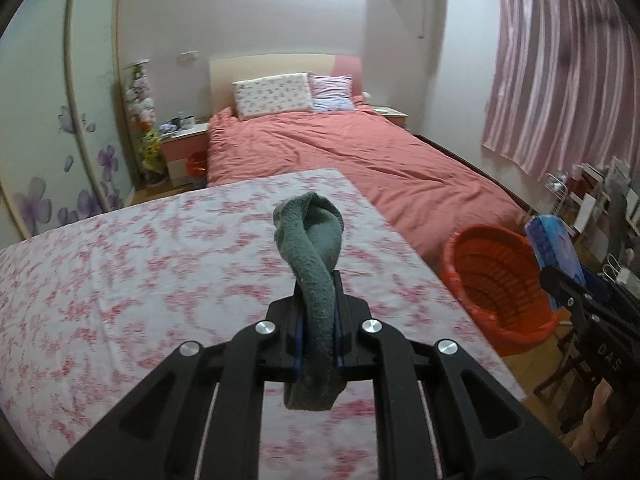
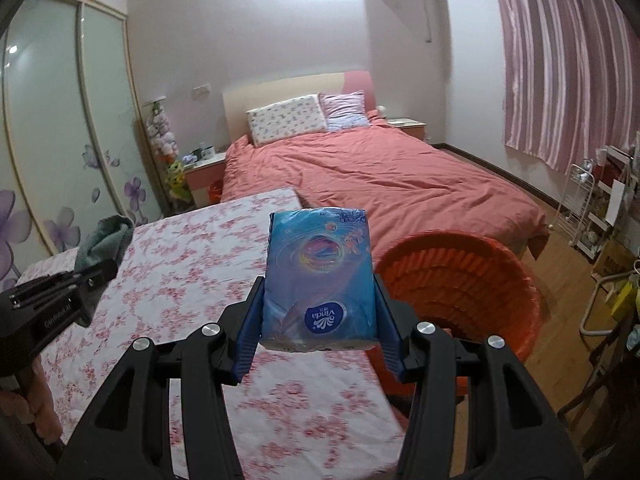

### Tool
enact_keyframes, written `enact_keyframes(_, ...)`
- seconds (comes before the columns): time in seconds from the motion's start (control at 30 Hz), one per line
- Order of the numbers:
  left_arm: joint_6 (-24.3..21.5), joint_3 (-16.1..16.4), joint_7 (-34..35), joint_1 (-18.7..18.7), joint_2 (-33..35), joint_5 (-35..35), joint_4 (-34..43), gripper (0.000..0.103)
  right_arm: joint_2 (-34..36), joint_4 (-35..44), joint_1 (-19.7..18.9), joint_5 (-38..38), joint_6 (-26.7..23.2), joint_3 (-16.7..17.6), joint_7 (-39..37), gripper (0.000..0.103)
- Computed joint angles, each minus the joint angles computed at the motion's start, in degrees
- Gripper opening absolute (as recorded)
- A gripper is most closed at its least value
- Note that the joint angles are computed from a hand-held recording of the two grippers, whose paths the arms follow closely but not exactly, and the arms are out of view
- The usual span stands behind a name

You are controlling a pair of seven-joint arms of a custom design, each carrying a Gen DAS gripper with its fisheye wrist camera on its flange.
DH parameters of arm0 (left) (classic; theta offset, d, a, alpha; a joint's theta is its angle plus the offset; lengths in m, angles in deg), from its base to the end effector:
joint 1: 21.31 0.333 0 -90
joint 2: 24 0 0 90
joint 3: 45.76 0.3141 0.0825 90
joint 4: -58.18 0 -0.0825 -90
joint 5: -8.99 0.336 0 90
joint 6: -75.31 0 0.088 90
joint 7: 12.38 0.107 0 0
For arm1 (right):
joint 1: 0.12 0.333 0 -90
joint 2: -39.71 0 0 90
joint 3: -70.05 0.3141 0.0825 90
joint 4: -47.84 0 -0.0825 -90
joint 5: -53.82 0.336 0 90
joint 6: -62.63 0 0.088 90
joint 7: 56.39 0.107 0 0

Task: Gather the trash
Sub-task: 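Carry the sock and packet over the orange basket and open both tools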

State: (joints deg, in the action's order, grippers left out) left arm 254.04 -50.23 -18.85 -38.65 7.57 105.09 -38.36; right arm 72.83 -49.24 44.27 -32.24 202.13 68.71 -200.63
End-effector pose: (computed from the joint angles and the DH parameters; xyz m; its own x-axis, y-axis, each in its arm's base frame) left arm 0.5571 -0.3064 0.3449 -0.3406 -0.9396 0.0323 -0.5867 0.1856 -0.7883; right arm 0.4799 0.4477 0.3077 -0.1915 -0.9728 -0.1303 -0.4897 0.2097 -0.8463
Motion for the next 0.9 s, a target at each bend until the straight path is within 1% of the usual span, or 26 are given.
enact_keyframes(0.07, -0.3, -0.5, 3.0, -1.0, 0.9, -2.6, 0.7, 0.012, -1.1, -1.7, -0.1, -0.6, -0.4, -0.3, 1.5, 0.051)
enact_keyframes(0.23, -0.2, 0.0, 10.6, -4.2, 3.3, -9.5, 2.8, 0.012, -2.5, -4.5, -1.2, -1.8, -1.1, 0.2, 4.7, 0.051)
enact_keyframes(0.3, 0.0, 0.0, 14.3, -5.1, 4.3, -12.8, 3.6, 0.012, -2.8, -5.5, -2.0, -2.5, -0.9, 0.3, 6.2, 0.051)
enact_keyframes(0.4, 0.3, -1.1, 20.8, -5.6, 6.1, -18.5, 4.8, 0.012, -3.6, -7.4, -2.9, -3.5, -0.9, 0.5, 8.3, 0.051)
enact_keyframes(0.6, -0.4, -7.4, 36.4, -4.2, 11.3, -31.3, 8.8, 0.012, -4.5, -9.9, -5.2, -4.6, -0.8, 0.9, 11.4, 0.051)
enact_keyframes(0.63, -1.0, -9.3, 39.7, -3.7, 12.8, -33.5, 10.3, 0.012, -4.6, -10.2, -5.6, -4.8, -0.5, 1.0, 12.0, 0.051)
enact_keyframes(0.67, -1.1, -9.8, 41.2, -3.8, 13.5, -34.8, 11.0, 0.012, -4.7, -10.6, -6.3, -5.4, 0.2, 0.9, 13.1, 0.051)
enact_keyframes(0.83, -3.6, -17.1, 54.2, -2.7, 20.4, -42.9, 18.6, 0.012, -5.1, -12.1, -8.6, -7.7, 1.5, 0.8, 16.6, 0.051)
enact_keyframes(0.9, -5.1, -19.6, 59.1, -2.9, 23.4, -45.8, 22.3, 0.012, -5.1, -12.3, -9.3, -8.8, 1.8, 0.8, 17.8, 0.051)
